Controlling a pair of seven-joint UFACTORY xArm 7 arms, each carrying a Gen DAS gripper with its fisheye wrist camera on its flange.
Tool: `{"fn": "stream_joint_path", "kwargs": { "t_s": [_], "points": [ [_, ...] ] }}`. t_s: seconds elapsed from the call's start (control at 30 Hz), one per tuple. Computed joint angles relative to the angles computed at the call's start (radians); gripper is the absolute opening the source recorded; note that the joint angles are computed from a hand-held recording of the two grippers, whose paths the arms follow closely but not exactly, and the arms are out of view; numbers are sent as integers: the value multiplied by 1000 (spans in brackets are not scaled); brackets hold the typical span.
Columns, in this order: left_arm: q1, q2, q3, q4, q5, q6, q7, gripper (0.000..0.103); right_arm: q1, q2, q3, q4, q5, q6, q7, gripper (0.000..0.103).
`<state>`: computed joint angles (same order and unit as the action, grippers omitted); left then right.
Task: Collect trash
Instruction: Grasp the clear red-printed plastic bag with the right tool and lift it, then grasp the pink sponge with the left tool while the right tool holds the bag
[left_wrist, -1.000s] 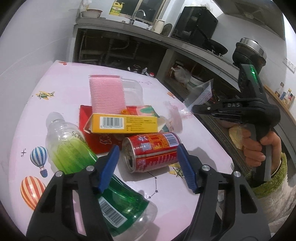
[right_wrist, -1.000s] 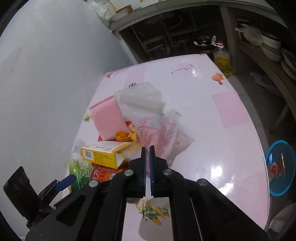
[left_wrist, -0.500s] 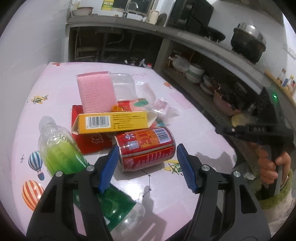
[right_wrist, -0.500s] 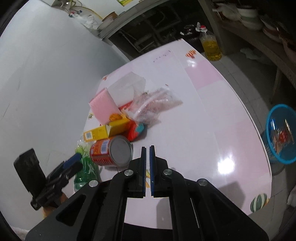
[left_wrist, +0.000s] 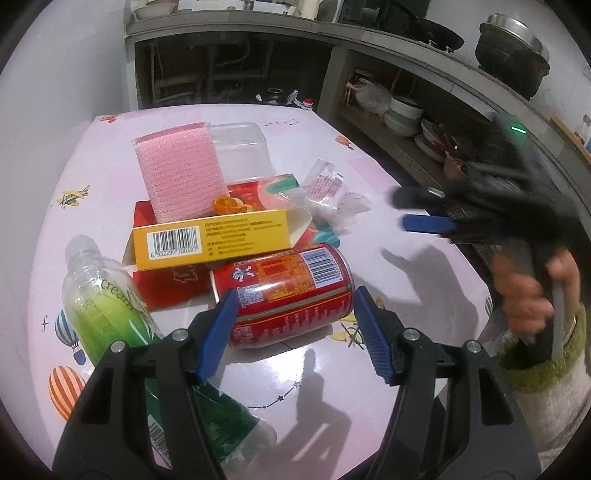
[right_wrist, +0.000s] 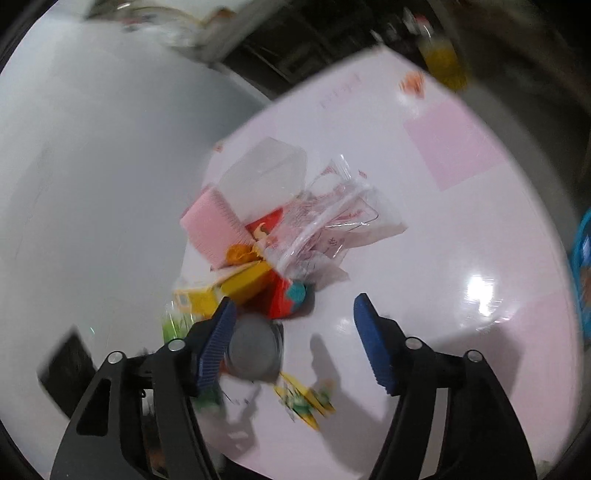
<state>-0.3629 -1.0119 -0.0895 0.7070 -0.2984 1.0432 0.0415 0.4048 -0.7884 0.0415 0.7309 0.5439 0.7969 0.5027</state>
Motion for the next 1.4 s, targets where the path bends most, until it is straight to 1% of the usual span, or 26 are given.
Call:
{"fn": "stream_joint_path", "kwargs": {
  "t_s": [0.07, 0.1, 0.17, 0.23, 0.33, 0.4, 0.43, 0.47, 0.5, 0.57, 0.63, 0.73, 0.77, 0.8, 0.87, 0.93, 0.97, 1.03, 1.1, 1.13, 1.2, 1.23, 1.27, 1.37, 1.4],
  "points": [
    [3, 1, -3, -1, 5, -3, -1, 61, 10, 88, -17, 29, 37, -25, 2, 66],
    [2, 1, -3, 0, 5, -3, -3, 61, 3, 118, -12, 45, 34, -31, 8, 66],
    [3, 2, -2, 2, 7, -2, -5, 61, -25, 211, 13, 111, -10, -15, 37, 67],
    [5, 2, 1, 2, 8, -8, -4, 61, -46, 272, 43, 159, -54, -1, 66, 67],
    [11, -4, 7, 0, 19, -31, 10, 61, -67, 312, 81, 195, -119, 0, 102, 67],
    [19, -8, 9, 0, 29, -45, 17, 61, -83, 324, 106, 213, -177, 12, 135, 60],
    [23, -7, 12, 2, 33, -49, 18, 61, -84, 327, 109, 214, -193, 13, 141, 53],
    [27, -4, 14, 5, 36, -52, 18, 61, -85, 325, 109, 211, -208, 16, 141, 47],
    [31, -1, 15, 10, 38, -54, 18, 61, -91, 325, 117, 215, -234, 25, 153, 45],
    [40, 10, 18, 21, 46, -63, 19, 61, -91, 324, 113, 211, -253, 27, 149, 38],
    [47, 24, 22, 37, 54, -73, 25, 61, -91, 307, 107, 194, -261, 22, 148, 36],
    [62, 63, 31, 73, 68, -101, 38, 62, -95, 281, 99, 169, -268, 17, 147, 34],
    [65, 89, 39, 94, 70, -112, 45, 64, -95, 270, 94, 158, -267, 16, 145, 33],
    [67, 107, 45, 105, 68, -120, 49, 67, -96, 251, 89, 142, -267, 16, 143, 33],
    [68, 175, 72, 152, 60, -118, 66, 68, -100, 222, 87, 117, -269, 14, 145, 33],
    [93, 260, 86, 211, 61, -112, 64, 69, -100, 183, 77, 84, -263, 13, 140, 33],
    [106, 305, 89, 239, 71, -125, 74, 69, -101, 157, 72, 64, -261, 16, 136, 33],
    [117, 370, 99, 276, 73, -148, 103, 69, -100, 125, 68, 37, -257, 14, 132, 33],
    [113, 436, 119, 315, 49, -158, 149, 70, -98, 93, 60, 13, -252, 16, 121, 33],
    [111, 461, 129, 324, 34, -177, 177, 71, -94, 84, 56, 5, -245, 11, 114, 33],
    [101, 514, 150, 355, 4, -165, 252, 75, -87, 68, 48, -13, -232, -1, 97, 33],
    [99, 544, 163, 376, -22, -142, 278, 75, -84, 60, 46, -20, -229, -4, 89, 33],
    [94, 586, 184, 412, -66, -86, 302, 75, -84, 55, 46, -24, -227, -5, 84, 33],
    [131, 651, 170, 454, -89, -30, 299, 75, -81, 49, 42, -31, -219, -9, 70, 33],
    [142, 650, 157, 446, -87, -28, 308, 75, -81, 45, 40, -32, -217, -7, 67, 33]
  ]
}}
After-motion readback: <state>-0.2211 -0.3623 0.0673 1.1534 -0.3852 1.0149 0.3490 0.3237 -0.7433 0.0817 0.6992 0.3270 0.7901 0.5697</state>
